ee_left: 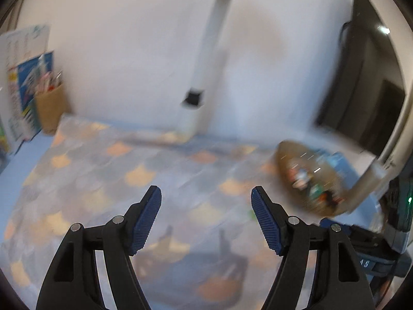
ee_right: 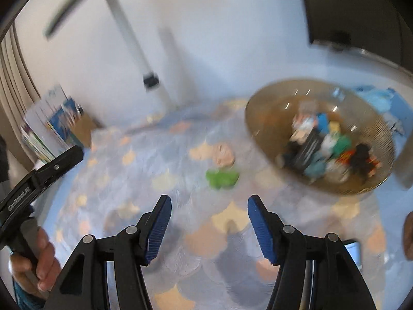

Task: Organize rigid objects
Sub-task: 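Move both open tools back toward the pink case and green toy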

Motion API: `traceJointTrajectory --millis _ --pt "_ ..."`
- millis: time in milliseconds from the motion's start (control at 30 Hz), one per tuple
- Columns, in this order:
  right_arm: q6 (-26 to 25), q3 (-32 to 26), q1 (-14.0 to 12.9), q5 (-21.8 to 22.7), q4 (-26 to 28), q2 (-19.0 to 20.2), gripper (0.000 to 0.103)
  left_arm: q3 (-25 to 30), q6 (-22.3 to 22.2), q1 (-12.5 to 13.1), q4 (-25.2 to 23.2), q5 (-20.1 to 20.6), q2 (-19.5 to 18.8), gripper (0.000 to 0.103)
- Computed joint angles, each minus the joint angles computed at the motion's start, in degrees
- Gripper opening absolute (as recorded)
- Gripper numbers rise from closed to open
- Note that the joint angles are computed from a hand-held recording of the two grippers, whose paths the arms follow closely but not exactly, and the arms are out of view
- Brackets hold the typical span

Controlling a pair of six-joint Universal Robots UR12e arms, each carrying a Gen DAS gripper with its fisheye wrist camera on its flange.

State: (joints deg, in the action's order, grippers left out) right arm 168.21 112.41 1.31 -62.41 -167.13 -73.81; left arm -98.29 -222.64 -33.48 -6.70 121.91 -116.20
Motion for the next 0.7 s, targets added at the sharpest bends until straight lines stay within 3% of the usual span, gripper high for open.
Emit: traceJointTrajectory --millis 167,300,400,600,700 --pt "-0.18 0.87 2.0 -4.3 -7.07 4.3 0.06 -2.21 -1.42 0.77 -2.89 -0.6 -1.58 0.07" --pt "1.42 -0.32 2.03 -4.74 -4.48 5.35 0.06 -2.61 -4.79 0.9 -4.6 -1.49 -2.31 0.07" --pt "3.4 -2.34 2.32 -4.84 -2.54 5.52 0.06 -2.49 -2.93 0.67 -3.59 -0.53 -2.56 0.07" --pt "4.4 -7.69 5.56 -11.55 -0.39 8.67 0.064 -2.7 -2.16 1.25 -3.26 -3.75 -2.34 0.07" --pt "3.07 -8.62 7.33 -16.78 -1.84 10.02 0.064 -2.18 -1.15 2.11 -4.33 -8.06 -2.16 0.07"
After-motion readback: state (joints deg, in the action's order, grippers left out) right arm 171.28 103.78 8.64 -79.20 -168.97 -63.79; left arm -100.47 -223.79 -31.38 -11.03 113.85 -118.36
